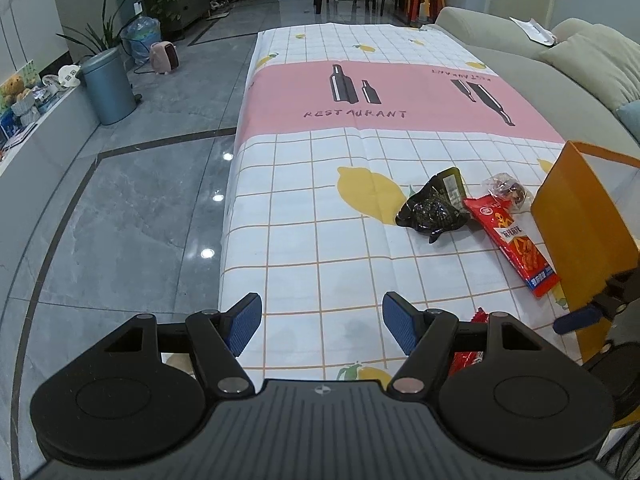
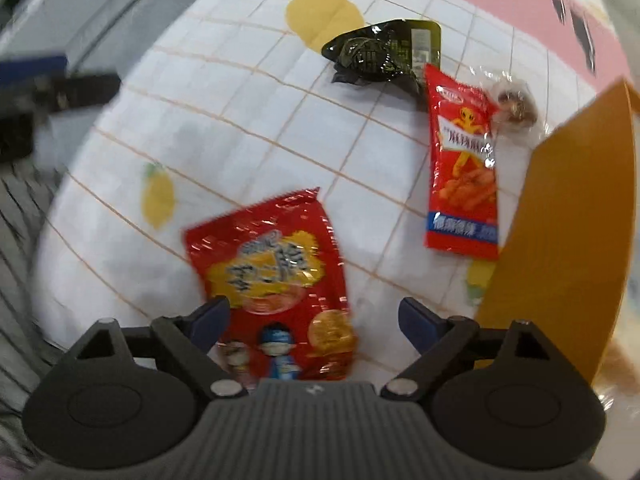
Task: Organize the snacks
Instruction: 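Grasp the dark green seaweed bag with the left gripper while the right gripper holds the red bag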
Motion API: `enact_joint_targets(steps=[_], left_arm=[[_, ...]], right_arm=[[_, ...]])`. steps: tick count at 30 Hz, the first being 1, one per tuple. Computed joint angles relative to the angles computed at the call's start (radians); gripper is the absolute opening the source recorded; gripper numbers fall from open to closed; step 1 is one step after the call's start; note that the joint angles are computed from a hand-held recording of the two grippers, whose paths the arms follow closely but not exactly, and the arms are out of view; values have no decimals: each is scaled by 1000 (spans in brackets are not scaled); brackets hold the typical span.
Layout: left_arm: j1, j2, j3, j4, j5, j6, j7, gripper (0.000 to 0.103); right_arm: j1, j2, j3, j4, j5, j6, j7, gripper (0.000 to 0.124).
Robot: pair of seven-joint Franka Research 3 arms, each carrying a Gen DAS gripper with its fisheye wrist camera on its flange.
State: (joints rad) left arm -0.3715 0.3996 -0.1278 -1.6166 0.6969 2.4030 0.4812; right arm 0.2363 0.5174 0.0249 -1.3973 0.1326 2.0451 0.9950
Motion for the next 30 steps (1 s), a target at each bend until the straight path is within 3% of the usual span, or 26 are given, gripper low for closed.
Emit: enact_joint_targets(steps=[1, 3, 5, 7, 10, 13, 16, 19, 22, 26, 30], left_arm=[[2, -1, -1, -1, -2, 6, 1, 81], [4, -5, 0, -8, -2, 18, -2, 81], [7, -9, -1, -15, -5, 27, -2, 81], [7, -9, 0, -15, -7, 26, -3, 81], [6, -4, 0, -8, -8, 16, -3, 81], [5, 8, 2, 8, -3, 10, 10, 81], [9, 34, 2, 39, 4, 33, 62, 81], [17, 63, 4, 55, 32, 109, 174, 82], [29, 93, 8, 46, 73, 281, 312, 84], [8, 181, 30, 138, 72, 364, 418, 86], [54, 291, -32, 259, -80, 383, 603, 86]], right_arm=[[-18, -11, 18, -26, 34, 29, -50, 93], [-46, 8, 41, -3, 97, -20, -108, 93], [-43, 27, 38, 21, 114, -68, -103, 93], [-28, 16, 31, -9, 106, -40, -103, 96], [20, -32, 10, -121, 23, 100, -119, 96], [-1, -81, 32, -197, 72, 171, -164, 78], [1, -119, 27, -265, 91, 241, -149, 76], [1, -161, 19, -348, 119, 339, -83, 76], [-15, -191, 28, -416, 167, 422, -65, 76], [-23, -209, 41, -466, 202, 491, -85, 76], [-40, -222, 57, -488, 254, 512, -139, 79]])
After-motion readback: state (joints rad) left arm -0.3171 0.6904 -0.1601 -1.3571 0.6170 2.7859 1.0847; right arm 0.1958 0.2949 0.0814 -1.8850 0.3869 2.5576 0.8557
